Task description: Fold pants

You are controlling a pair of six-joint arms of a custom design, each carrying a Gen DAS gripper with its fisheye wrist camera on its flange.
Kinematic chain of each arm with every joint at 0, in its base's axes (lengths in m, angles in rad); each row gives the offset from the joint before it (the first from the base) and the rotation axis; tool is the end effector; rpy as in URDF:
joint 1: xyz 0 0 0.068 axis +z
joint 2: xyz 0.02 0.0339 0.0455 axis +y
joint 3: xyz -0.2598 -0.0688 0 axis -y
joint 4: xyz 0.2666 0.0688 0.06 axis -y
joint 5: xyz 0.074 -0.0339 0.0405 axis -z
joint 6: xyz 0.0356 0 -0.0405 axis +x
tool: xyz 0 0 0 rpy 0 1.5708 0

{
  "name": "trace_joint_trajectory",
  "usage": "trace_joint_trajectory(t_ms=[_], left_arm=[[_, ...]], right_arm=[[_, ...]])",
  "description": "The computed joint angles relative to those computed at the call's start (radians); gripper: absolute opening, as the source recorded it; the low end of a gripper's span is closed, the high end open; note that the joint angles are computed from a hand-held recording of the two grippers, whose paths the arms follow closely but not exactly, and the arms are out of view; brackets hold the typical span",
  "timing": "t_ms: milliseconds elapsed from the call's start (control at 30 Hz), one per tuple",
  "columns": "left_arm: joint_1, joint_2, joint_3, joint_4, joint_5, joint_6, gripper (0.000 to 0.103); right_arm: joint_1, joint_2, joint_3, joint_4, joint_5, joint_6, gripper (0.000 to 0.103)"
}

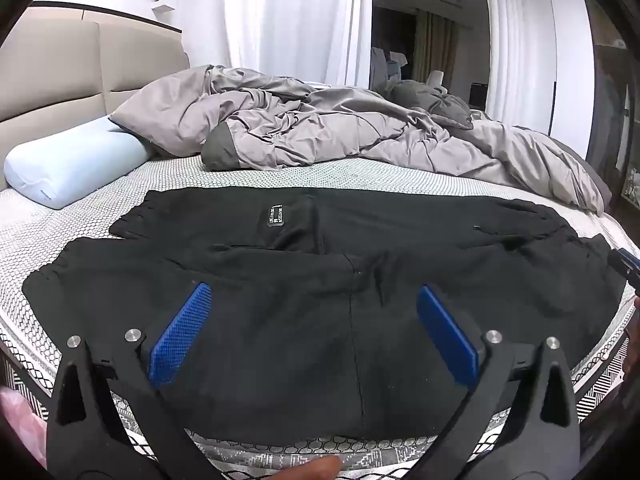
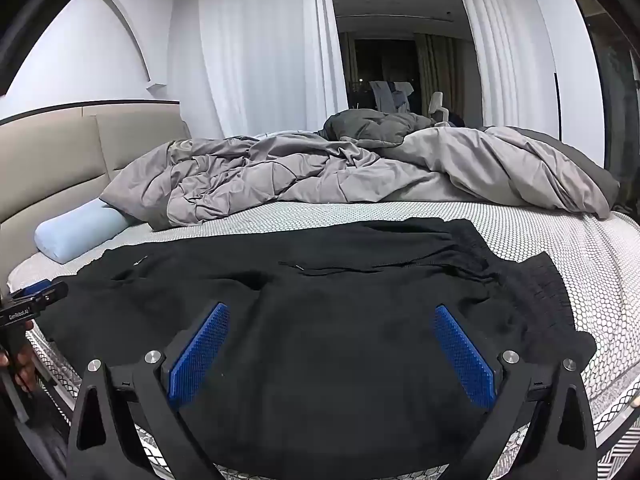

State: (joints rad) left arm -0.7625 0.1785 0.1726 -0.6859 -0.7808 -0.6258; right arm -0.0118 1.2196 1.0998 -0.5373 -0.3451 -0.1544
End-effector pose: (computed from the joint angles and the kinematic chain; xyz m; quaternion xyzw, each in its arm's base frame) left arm 0.0952 -0.0563 0.1547 -0.1044 0.8460 0.0130 0.5227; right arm 0.2877 0.0086 0.3195 -0.1385 0.8765 0.1175 0.4459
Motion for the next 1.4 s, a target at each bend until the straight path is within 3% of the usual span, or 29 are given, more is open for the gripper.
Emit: trace_joint_trajectory(t_ms=[400, 1400], left_arm=[[-0.027, -0.029, 0.003, -0.046, -0.02, -0.032, 0.102], [-0.034, -0.01, 0.007, -0.038, -0.026, -0.027, 0.102]], right_arm=[[0.012, -0.009, -0.003, 0.008, 0.014, 0.009, 0.103], [0.017, -0.006, -0.003, 0.0, 0.026, 0.003, 0.103]])
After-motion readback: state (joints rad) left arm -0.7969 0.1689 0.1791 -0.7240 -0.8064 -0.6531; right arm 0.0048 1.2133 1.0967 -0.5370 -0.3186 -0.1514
